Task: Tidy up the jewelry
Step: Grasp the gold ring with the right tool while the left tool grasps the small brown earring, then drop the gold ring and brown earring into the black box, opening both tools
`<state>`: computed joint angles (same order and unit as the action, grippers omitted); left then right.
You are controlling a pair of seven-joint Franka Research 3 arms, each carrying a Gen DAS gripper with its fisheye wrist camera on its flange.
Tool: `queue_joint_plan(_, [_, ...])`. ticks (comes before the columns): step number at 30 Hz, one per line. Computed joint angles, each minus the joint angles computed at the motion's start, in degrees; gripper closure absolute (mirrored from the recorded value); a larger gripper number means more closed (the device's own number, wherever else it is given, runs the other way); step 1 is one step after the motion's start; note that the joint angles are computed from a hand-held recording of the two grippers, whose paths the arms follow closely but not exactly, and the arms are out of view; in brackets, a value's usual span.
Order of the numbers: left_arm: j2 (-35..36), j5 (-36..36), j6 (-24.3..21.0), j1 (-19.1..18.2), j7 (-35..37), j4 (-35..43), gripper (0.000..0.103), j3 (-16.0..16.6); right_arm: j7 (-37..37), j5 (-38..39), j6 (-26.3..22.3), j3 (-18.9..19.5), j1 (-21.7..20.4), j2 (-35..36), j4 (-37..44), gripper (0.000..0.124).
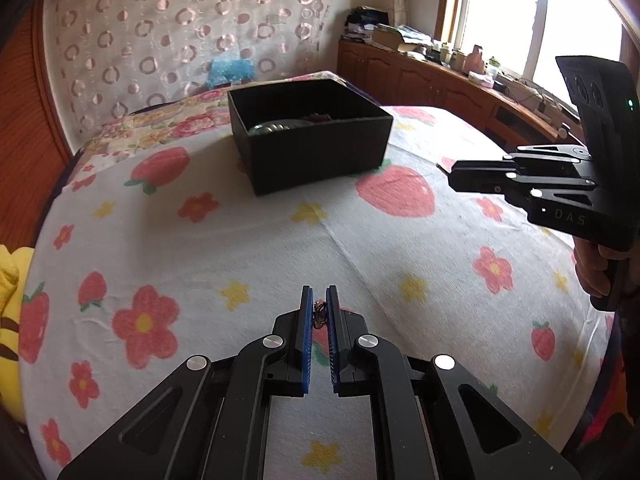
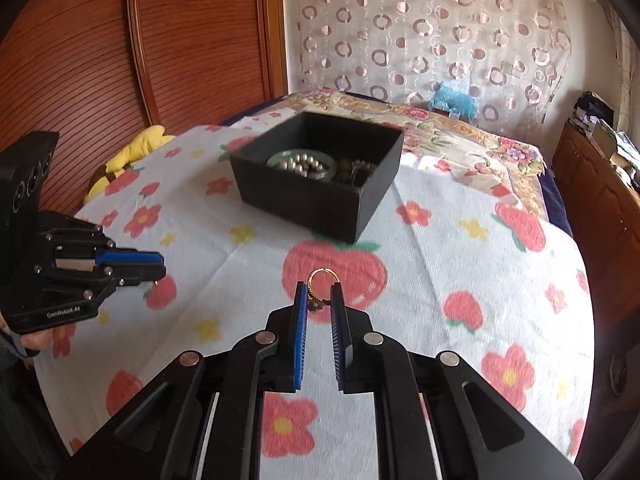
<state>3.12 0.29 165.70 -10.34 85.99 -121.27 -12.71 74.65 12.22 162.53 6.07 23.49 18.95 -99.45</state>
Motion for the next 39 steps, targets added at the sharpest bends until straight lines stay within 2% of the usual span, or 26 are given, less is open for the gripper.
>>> queue_joint_plan(6, [-0.9,-1.6,1.4,0.6,0.6,0.0,0.097,0.4,0.7,-0.7,-0.9,-0.5,0.4,2.1,4.6,0.111])
queue_joint_plan(10, [-1.2,-5.2,1.7,0.9,3.5,0.6,0.097,0.3,1.7,-1.6,-1.7,-1.1,0.9,4.1,8.5,0.111])
queue_joint_plan(12, [-0.7,-3.4,1.7,0.8,2.1,1.8,0.097,0.7,2.0,-2.0,-2.5,-1.2,1.0,5.9,11.6,0.111])
queue_joint_plan(17, [3.1,-3.8,0.9,1.6,2.3,8.5,0.097,0.2,3.1,-2.1,-5.7,-1.5,0.9,12.0,21.7,0.111])
queue_joint_plan(23, [9.6,-0.1,-1.7,2.3,-1.5,18.2,0.097,0.1,3.6,-0.8,-10.8,-1.0,0.2,18.5,32.8,0.11])
queue_joint_plan(27, [13.0,3.0,-3.3,2.0,-4.1,22.7,0.097,0.4,3.4,-0.4,-10.1,-1.0,0.2,18.1,32.2,0.104])
queue_joint_plan(37, [18.3,7.5,-5.6,0.8,-8.4,30.3,0.097,0.7,3.5,0.9,-4.2,-1.1,-0.7,11.5,20.9,0.104])
queue_joint_plan(39, [18.3,8.0,-5.6,0.8,-9.0,30.3,0.095,0.7,3.6,1.3,-2.7,-1.0,-0.9,10.3,18.7,0.104])
